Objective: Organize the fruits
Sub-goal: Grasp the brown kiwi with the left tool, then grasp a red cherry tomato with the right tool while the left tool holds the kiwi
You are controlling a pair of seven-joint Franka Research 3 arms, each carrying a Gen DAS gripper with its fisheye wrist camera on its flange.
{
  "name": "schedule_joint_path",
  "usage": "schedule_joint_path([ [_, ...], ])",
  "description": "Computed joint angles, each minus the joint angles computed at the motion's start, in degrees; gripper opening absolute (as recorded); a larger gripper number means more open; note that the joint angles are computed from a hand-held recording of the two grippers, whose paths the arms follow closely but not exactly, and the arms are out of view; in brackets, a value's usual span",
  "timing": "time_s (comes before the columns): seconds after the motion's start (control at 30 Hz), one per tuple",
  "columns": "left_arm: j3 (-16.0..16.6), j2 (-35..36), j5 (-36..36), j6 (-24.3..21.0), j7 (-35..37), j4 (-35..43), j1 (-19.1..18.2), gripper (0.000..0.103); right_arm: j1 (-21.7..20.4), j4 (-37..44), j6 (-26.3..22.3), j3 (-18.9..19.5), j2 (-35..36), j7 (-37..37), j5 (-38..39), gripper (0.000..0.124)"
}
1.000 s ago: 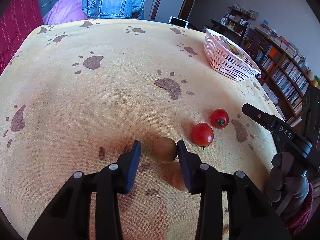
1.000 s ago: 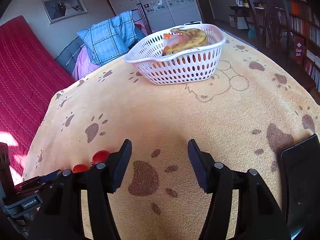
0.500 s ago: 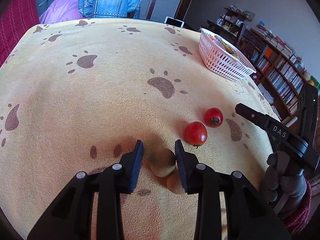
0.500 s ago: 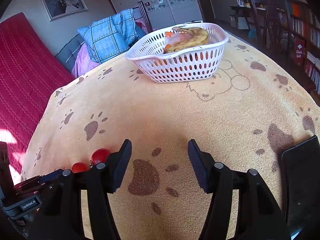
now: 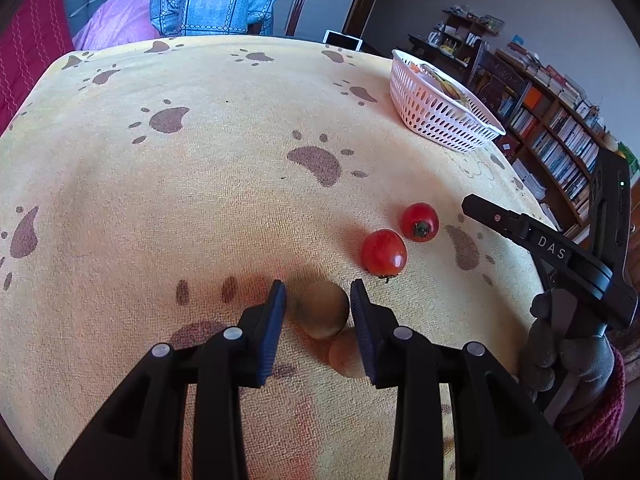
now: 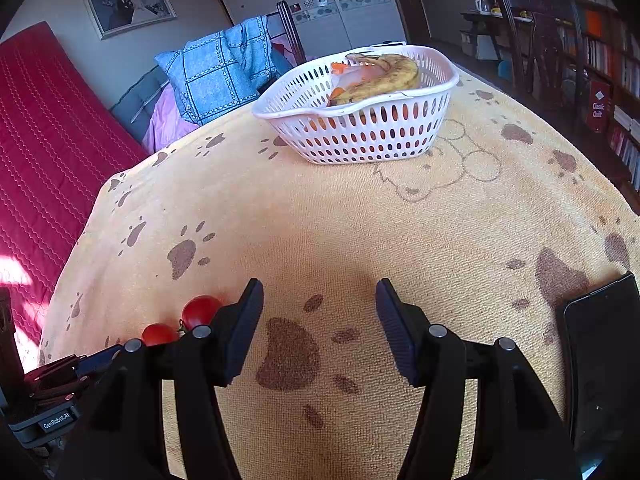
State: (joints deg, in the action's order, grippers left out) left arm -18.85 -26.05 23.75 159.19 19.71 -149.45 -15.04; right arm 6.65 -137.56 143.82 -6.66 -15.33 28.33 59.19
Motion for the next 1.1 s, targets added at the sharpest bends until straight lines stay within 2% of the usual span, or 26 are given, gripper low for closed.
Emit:
schedule_joint_path([
  [0.23, 0.54, -0.47, -0.72, 1.44, 0.45, -0.92, -0.4, 0.033, 0.09, 0.04, 0.11, 0.15, 0.13, -0.05, -0.15, 0.06],
  [0.33, 0.77, -1.31, -0.93, 3.66, 0.17, -2.05, -0.13, 0.026, -0.13, 0.42, -0.52, 0.25, 0.41, 0.92, -1.23, 0.06],
  [0.47, -1.04, -3.43, 0.44, 2.37, -2.1, -2.64, 2.04, 0.026, -0.5, 0.71, -1.76, 0.22, 0.01, 2.39, -2.82, 0.06],
  [0.67, -2.64, -6.81, 3.06, -0.02, -5.95, -3.68, 4.59, 0.026, -0.9, 1.89, -11.07, -0.85, -0.59, 4.88, -3.33, 0.06],
  [0.83, -2.57, -8.27, 4.5, -1.08, -7.7, -4.24, 4.99, 0.026, -0.35, 2.64, -14.81, 0.19, -0.34, 5.98, -3.39, 0.06],
  [0.97, -2.32, -8.25, 5.04, -1.36, -8.14, -4.36, 4.87, 0.026, 0.34, 2.84, -15.08, 1.22, -0.38, 5.71, -3.14, 0.057],
  [1.1, -1.87, -7.96, 5.16, -1.04, -8.39, -4.56, 4.77, 0.026, 0.85, 2.81, -14.42, 1.97, -0.2, 6.38, -4.31, 0.048],
])
